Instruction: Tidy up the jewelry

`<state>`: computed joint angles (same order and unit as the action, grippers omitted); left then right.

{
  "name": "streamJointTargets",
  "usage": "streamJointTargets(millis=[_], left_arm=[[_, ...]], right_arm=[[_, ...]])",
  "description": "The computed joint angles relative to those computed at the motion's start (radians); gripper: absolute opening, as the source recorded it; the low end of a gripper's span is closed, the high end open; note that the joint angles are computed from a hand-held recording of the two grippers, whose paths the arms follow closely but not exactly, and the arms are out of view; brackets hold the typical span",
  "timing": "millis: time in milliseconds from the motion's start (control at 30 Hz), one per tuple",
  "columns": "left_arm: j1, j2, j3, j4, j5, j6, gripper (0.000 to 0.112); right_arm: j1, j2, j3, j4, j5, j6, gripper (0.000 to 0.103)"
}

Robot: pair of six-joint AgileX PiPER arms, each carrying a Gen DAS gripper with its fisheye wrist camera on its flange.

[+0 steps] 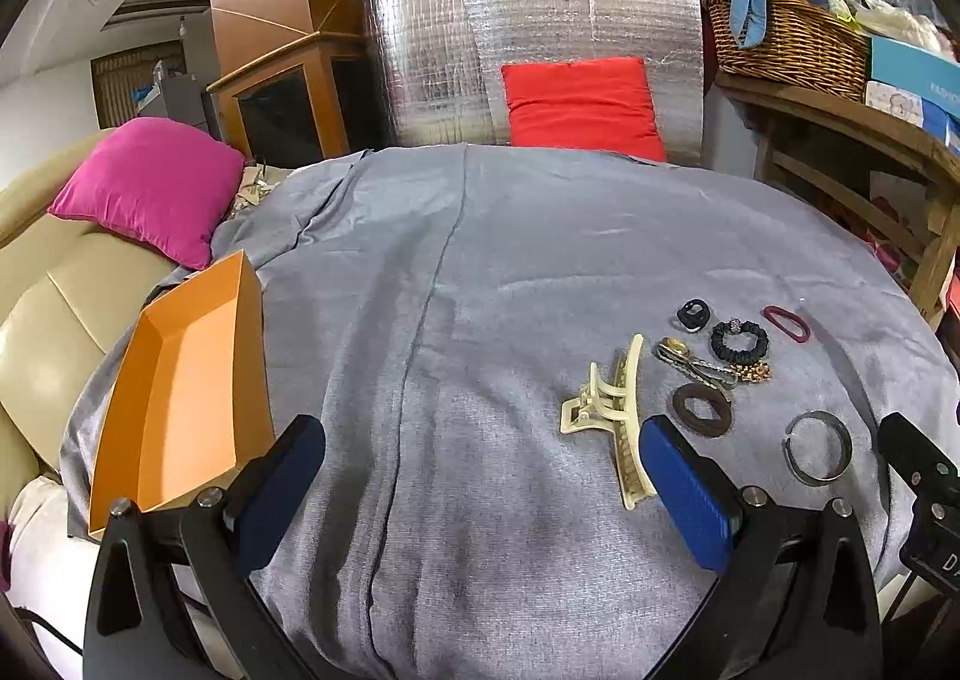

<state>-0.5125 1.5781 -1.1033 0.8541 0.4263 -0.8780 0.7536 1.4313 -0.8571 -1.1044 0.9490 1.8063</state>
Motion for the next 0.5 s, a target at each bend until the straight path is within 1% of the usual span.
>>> streamJointTargets(millis=[100, 133, 233, 333, 433, 500], left_arm=[[0.0, -0.002, 0.012, 0.045, -0.018, -0.049, 0.103], [0.001, -0.002, 0.008, 0.018, -0.017, -0.027, 0.103], [-0.004, 0.001, 0.005, 0.029, -0.008, -0.029, 0.103], [-0.004, 0.003, -0.016, -0.054, 0.024, 0.062, 0.103], [-0.003, 0.002, -0.012, -0.042, 0.018, 0.048, 0.103], [-0.001, 0.001, -0.014, -0.065, 0.019, 0.069, 0.103]], right_arm=[[-0.001, -0.002, 0.001, 0.002, -0.002, -0.001, 0.103], [0.0, -0.002, 0.002, 0.0, -0.001, 0.001, 0.103], [0.0, -0.001, -0.003, 0.012, 0.005, -0.015, 0.103], [0.001, 0.001, -0.005, 0.017, 0.008, -0.021, 0.103], [0.0, 0.0, -0.006, 0.018, 0.006, -0.022, 0.103], [0.0, 0.002, -0.01, 0.028, 0.01, -0.035, 0.103]])
